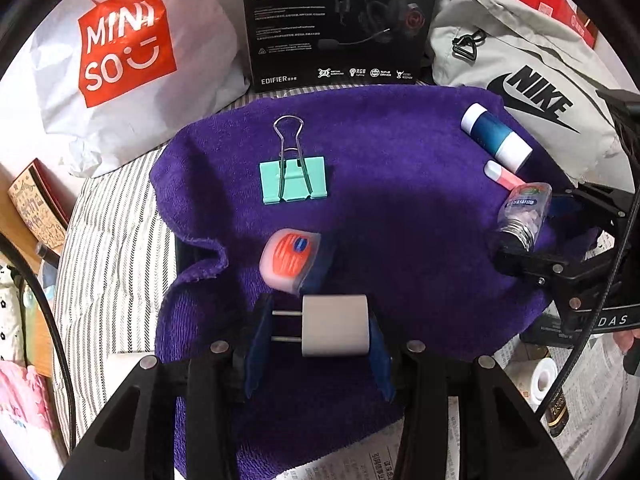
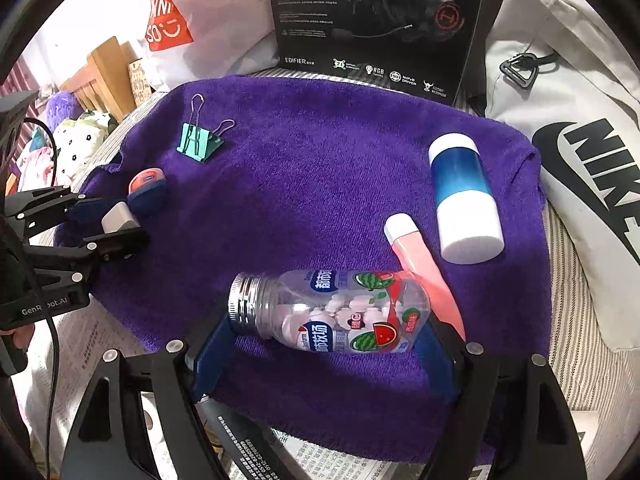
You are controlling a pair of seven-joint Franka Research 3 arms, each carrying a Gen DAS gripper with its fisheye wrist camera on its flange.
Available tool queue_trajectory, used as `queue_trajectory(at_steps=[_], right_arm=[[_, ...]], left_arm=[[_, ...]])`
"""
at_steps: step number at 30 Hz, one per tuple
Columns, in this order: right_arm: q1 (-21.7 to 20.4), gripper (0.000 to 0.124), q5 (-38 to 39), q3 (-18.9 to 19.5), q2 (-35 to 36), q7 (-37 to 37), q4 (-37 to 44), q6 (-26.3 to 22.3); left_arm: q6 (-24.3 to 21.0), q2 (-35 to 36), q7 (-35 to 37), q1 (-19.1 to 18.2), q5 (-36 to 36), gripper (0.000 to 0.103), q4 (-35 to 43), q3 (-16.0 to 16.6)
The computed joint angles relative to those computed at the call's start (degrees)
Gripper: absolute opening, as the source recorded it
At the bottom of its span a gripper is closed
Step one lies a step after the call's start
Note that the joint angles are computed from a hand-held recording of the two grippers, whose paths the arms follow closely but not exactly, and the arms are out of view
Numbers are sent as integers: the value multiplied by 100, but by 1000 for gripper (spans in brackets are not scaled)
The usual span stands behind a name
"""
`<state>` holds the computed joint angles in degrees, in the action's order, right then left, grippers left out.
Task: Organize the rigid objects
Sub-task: 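Open the left tool to drop the charger while the right tool releases the bottle on the towel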
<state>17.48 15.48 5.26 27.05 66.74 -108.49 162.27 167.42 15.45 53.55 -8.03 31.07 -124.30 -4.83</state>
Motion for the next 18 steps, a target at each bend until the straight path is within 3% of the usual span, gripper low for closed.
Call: queue_trajectory(at_steps=[7, 18], right_arm=[[-35, 82, 34, 31, 9, -88, 18, -30], [40, 82, -116, -105, -33, 127, 139, -500]], left_arm=[[64, -27, -92, -16, 82, 44, -55, 36], [-80, -113, 396, 195, -571, 53, -132, -225]])
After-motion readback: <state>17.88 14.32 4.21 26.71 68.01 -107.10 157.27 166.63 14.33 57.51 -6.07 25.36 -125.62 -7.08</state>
